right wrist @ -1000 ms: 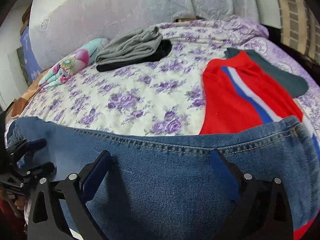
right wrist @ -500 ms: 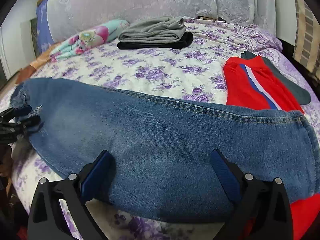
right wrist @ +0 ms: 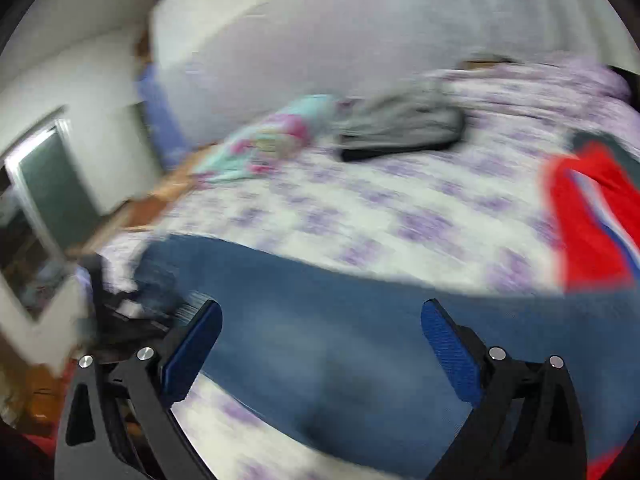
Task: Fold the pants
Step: 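Grasp the jeans leg near the patch with the right gripper and fold it toward the waistband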
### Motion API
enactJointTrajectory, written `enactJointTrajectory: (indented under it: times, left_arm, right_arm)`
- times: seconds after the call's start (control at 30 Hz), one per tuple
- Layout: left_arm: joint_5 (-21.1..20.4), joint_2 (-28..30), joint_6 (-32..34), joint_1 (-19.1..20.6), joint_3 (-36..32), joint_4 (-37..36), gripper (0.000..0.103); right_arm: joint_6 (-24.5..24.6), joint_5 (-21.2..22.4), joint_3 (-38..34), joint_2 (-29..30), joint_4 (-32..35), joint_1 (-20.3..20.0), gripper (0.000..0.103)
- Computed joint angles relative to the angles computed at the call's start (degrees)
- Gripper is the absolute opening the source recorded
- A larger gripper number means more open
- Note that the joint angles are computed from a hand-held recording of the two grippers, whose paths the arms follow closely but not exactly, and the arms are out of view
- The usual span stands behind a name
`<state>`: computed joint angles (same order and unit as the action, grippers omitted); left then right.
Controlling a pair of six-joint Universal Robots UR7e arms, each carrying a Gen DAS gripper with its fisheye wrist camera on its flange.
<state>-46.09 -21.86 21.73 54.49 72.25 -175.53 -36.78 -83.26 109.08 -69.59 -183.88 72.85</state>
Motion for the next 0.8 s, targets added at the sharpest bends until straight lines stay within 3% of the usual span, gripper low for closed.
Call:
enactJointTrajectory:
  times: [0.03, 0.07, 0.1, 0.17, 0.2, 0.3, 0.37, 0.47, 0.5, 0.57, 0.63, 0.7, 0.8]
  left_arm:
    - [0.1, 0.1, 0.4, 0.0, 0.1, -0.5, 0.099]
    - [0.9, 0.5, 1.1, -0.2, -0.1, -1.1, 0.099]
    - [1.5, 1.1, 1.8, -0.2, -0.6, -1.4, 0.099]
    - [1.5, 0.1, 1.3, -0.5, 2.0, -3.0, 0.099]
    - [1.0, -0.1, 1.1, -0.4, 2.1, -2.9, 0.099]
    - [0.1, -0.9, 1.2, -0.3, 3.5, -3.8, 0.099]
    - [-0.4, -1.1, 1.3, -0.2, 3.8, -4.0, 0.099]
    - [-1.0, -1.4, 1.1, -0.1, 4.2, -4.3, 0.099]
    - [-1.0, -1.3, 1.1, -0.1, 4.2, -4.4, 0.099]
    - [-1.1, -1.3, 1.1, -0.1, 4.3, -4.6, 0.099]
    - [-1.1, -1.3, 1.0, 0.0, 4.3, -4.6, 0.099]
    - [-1.2, -1.3, 1.0, 0.0, 4.3, -4.6, 0.099]
    - [-1.1, -1.3, 1.0, -0.1, 4.3, -4.6, 0.099]
  right_arm:
    - [-1.3, -0.1, -2.6, 1.7, 2.3, 1.9, 0.098]
    - [-2.7, -1.3, -5.7, 4.2, 4.0, 4.0, 0.088]
    - [-3.4, -4.4, -10.5, 8.1, 5.8, 6.6, 0.068]
    - [-1.1, -6.4, -20.2, 14.6, 13.0, 9.2, 0.038]
    - [0.7, -6.8, -24.0, 17.1, 15.6, 9.8, 0.03]
    - [5.3, -8.2, -33.4, 23.8, 23.7, 10.6, 0.024]
    - [3.4, -7.9, -32.3, 24.5, 26.6, 10.6, 0.024]
    - [-7.2, -12.4, -22.5, 22.6, 19.9, 11.7, 0.029]
    - [-8.0, -12.5, -21.0, 22.0, 18.8, 11.7, 0.033]
    - [-7.5, -10.7, -19.4, 20.7, 19.5, 11.0, 0.045]
    - [-6.6, -8.2, -20.4, 19.9, 24.2, 10.2, 0.049]
    - [-5.2, -5.8, -21.3, 19.6, 27.6, 9.6, 0.06]
    - [-2.2, -1.2, -22.4, 18.6, 32.8, 8.5, 0.067]
